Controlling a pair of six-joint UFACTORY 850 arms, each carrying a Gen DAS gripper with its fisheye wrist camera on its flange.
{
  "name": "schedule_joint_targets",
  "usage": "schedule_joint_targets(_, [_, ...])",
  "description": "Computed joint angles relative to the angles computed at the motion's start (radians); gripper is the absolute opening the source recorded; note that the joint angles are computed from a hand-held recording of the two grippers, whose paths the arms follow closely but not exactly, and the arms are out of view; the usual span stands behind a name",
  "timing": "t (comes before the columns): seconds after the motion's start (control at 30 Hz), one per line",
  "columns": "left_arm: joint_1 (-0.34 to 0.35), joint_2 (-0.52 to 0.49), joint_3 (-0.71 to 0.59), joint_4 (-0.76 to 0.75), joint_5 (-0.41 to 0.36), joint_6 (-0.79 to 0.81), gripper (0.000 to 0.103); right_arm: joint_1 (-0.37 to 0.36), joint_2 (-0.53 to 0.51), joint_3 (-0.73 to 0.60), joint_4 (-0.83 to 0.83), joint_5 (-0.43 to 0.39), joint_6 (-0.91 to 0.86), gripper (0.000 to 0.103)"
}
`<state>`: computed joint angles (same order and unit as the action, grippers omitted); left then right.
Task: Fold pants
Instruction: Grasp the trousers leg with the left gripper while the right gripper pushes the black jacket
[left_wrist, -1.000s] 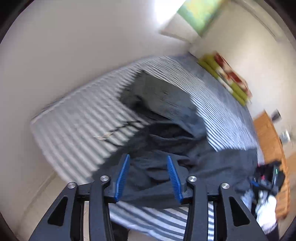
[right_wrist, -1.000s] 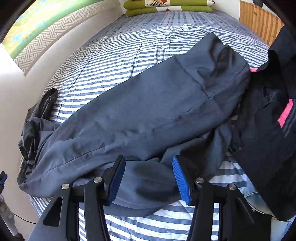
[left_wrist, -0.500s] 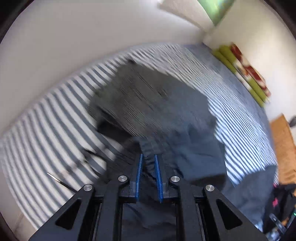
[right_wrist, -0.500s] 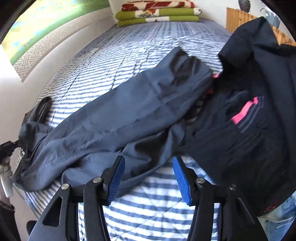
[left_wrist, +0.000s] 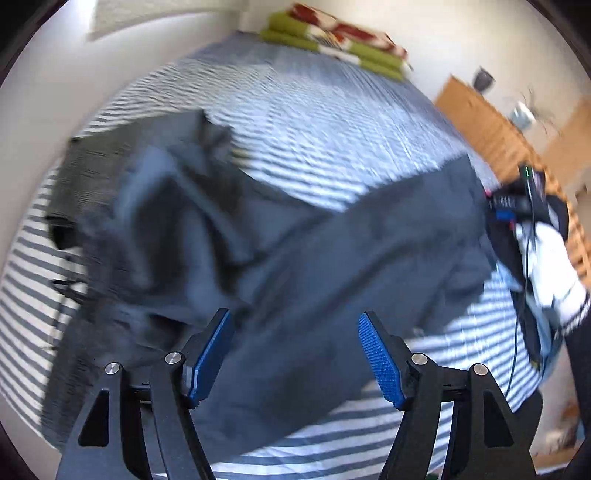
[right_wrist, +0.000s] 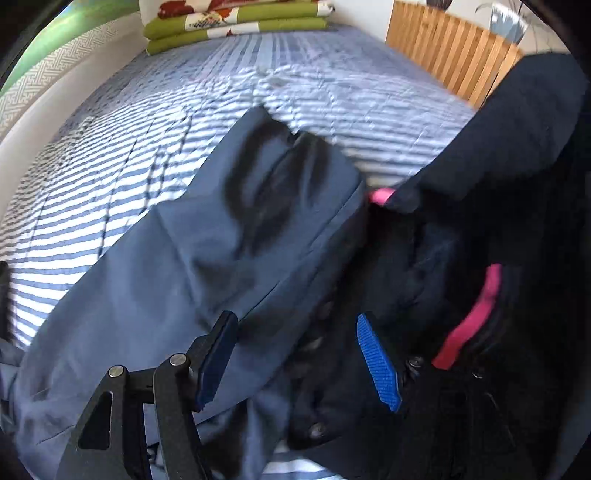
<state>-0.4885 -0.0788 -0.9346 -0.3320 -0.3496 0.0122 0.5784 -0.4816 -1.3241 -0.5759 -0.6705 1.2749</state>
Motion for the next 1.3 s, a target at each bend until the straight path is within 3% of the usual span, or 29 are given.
schedule_joint_targets(0.07, [-0.041,-0.031,-0.014,0.031,-0.002,-0.013,0.073,-0.004,0.04,0.035,-0.055,-0.026,-0.008,0.062])
schedule_joint_targets(0.17, [-0.083,-0.046,-0.028,0.18,0.012,-0.16,0.073,-0.022,0.102,0.112,-0.241,-0.225,0.073,0.061])
schedule_joint_targets(0.3, [-0.086,-0.067,-0.047,0.175,0.018,-0.187,0.073,-0.202,0.293,0.303,-0.185,-0.176,0.153,0.06])
schedule_joint_targets(0.4, [-0.099,-0.096,-0.076,0.184,0.014,-0.2,0.073,-0.26,0.367,0.381,-0.111,-0.11,0.063,0.061])
schedule_joint_targets(0.5, [-0.111,-0.12,-0.109,0.223,-0.005,-0.199,0.073,-0.195,0.427,0.415,-0.119,-0.072,0.008,0.061])
schedule_joint_targets(0.6, [-0.133,-0.14,-0.138,0.26,-0.019,-0.189,0.073,-0.064,0.474,0.42,-0.141,-0.092,-0.008,0.062])
schedule_joint_targets(0.7, [-0.139,-0.178,-0.167,0.255,-0.038,-0.153,0.073,0.034,0.503,0.411,-0.12,-0.01,-0.052,0.063])
schedule_joint_targets(0.8, [-0.138,-0.223,-0.202,0.251,-0.063,-0.158,0.073,0.052,0.439,0.341,-0.04,0.09,-0.162,0.074])
schedule_joint_targets(0.87, [-0.137,-0.235,-0.208,0.239,-0.061,-0.157,0.073,0.027,0.328,0.251,0.064,0.132,-0.257,0.075])
schedule_joint_targets(0.93, [-0.137,-0.235,-0.201,0.216,-0.057,-0.128,0.072,-0.004,0.201,0.146,0.161,0.13,-0.31,0.075])
schedule_joint_targets(1.03, [-0.151,-0.24,-0.193,0.267,-0.08,-0.132,0.063,-0.059,0.065,0.034,0.26,0.086,-0.329,0.075])
schedule_joint_targets(1.17, [-0.167,-0.259,-0.195,0.389,-0.11,-0.212,0.029,-0.094,-0.039,-0.05,0.321,0.098,-0.304,0.075])
schedule_joint_targets(1.2, [-0.165,-0.262,-0.195,0.387,-0.111,-0.212,0.022,-0.1,-0.028,-0.036,0.323,0.1,-0.298,0.068])
schedule_joint_targets(1.23, [-0.163,-0.262,-0.194,0.391,-0.111,-0.22,0.018,-0.102,-0.027,-0.031,0.33,0.112,-0.297,0.035])
schedule_joint_targets(1.27, [-0.164,-0.259,-0.19,0.399,-0.105,-0.234,0.01,-0.103,-0.025,-0.029,0.363,0.123,-0.321,0.014])
schedule_joint_targets(1.3, [-0.165,-0.254,-0.186,0.408,-0.098,-0.247,0.007,-0.102,-0.017,-0.022,0.381,0.134,-0.333,0.002])
